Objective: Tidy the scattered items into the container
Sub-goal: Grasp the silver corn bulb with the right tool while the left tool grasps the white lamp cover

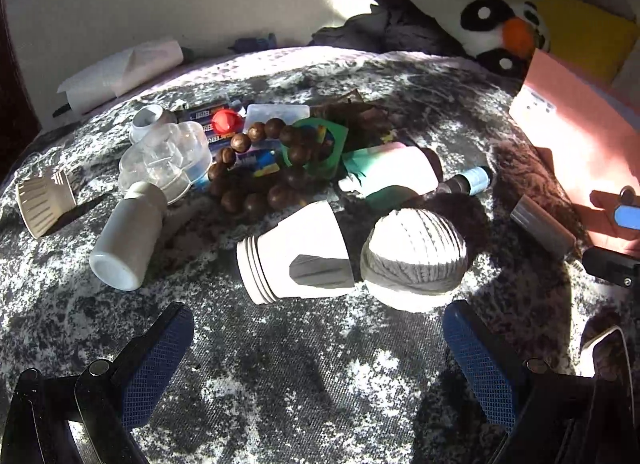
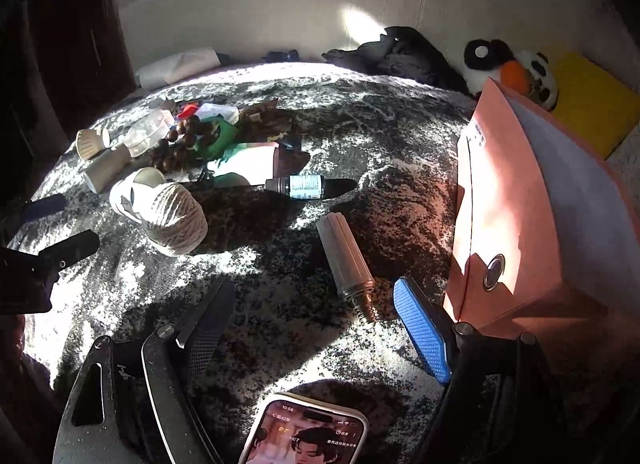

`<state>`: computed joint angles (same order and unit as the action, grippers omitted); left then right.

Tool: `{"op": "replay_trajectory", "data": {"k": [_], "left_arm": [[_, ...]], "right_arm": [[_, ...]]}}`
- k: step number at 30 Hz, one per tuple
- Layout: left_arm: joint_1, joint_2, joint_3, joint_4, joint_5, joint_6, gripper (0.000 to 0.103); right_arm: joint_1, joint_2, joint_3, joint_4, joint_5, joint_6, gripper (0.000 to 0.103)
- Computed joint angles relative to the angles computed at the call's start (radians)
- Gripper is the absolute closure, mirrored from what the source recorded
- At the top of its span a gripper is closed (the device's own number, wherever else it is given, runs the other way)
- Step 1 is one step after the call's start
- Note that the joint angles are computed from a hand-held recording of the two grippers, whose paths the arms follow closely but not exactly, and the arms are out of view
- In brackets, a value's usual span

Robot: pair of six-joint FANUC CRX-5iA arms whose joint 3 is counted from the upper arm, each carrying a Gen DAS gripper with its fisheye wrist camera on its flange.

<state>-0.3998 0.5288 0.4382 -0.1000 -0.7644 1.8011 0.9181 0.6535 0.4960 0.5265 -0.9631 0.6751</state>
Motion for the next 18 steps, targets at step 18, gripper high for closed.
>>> {"op": "replay_trajectory", "data": {"k": [18], "left_arm": [[0.083,0.136,0.09,0.171,-0.038,0.035,0.005]], "right_arm": [[-0.089,0.248,0.386,-0.203,-0.227,0.268,0.051]]}}
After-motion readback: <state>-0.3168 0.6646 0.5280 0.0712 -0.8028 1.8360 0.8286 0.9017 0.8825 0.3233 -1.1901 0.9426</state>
